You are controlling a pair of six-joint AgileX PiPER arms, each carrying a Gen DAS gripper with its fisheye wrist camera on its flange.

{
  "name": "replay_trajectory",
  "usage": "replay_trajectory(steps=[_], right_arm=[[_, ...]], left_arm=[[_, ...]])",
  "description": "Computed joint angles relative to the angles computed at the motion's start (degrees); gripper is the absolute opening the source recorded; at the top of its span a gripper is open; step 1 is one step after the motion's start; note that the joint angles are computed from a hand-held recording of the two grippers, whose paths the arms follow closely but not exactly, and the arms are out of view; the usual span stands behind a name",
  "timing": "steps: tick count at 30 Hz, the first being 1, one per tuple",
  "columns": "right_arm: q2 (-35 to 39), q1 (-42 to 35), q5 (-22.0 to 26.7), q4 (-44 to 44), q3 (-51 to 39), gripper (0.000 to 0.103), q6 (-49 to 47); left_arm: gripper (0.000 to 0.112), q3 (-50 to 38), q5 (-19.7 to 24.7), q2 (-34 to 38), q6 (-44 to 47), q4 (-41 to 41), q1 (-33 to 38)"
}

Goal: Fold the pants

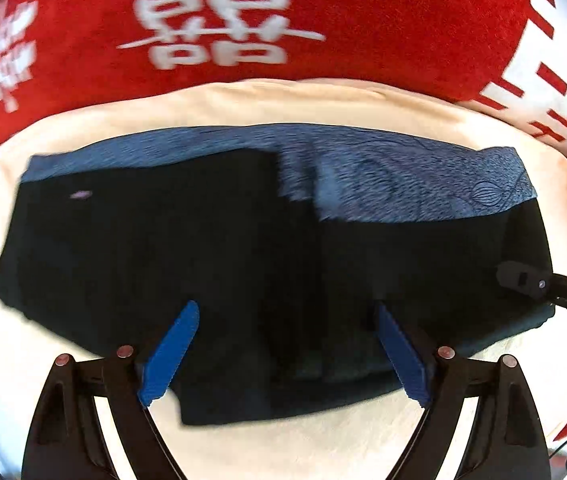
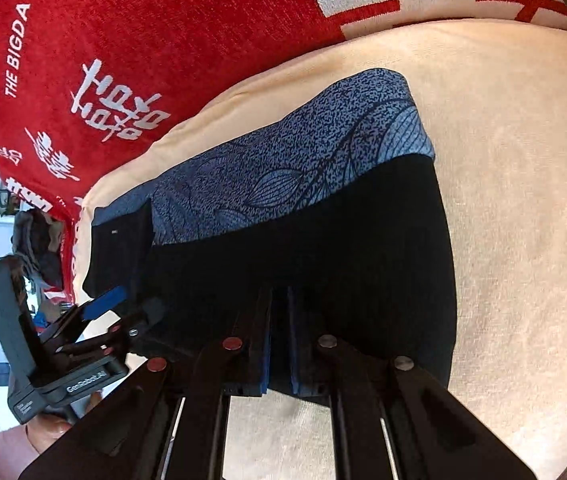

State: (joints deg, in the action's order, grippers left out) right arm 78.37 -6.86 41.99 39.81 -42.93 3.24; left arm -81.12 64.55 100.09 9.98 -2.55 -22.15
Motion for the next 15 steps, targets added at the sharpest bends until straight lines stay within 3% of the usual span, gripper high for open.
replay_trajectory(steps=[5,9,15], right_arm=[[-1.04,2.90,0.28,-3.58,-1.09,0.017,3.54],[-1.51,8.84,0.50,-10.82,-4.07,0.042,12.54],[1.88,21.36,0.41,-23.44,-11.73,0.044,30.02]], left_arm=[[0.090,3.45,0.85,-3.94,-3.24,1.40,2.40],[0.090,5.27,1.38,-4.81,-2.99,0.08,4.91],[0.090,4.59,2.15,-3.60,3.17,-0.35,9.31]])
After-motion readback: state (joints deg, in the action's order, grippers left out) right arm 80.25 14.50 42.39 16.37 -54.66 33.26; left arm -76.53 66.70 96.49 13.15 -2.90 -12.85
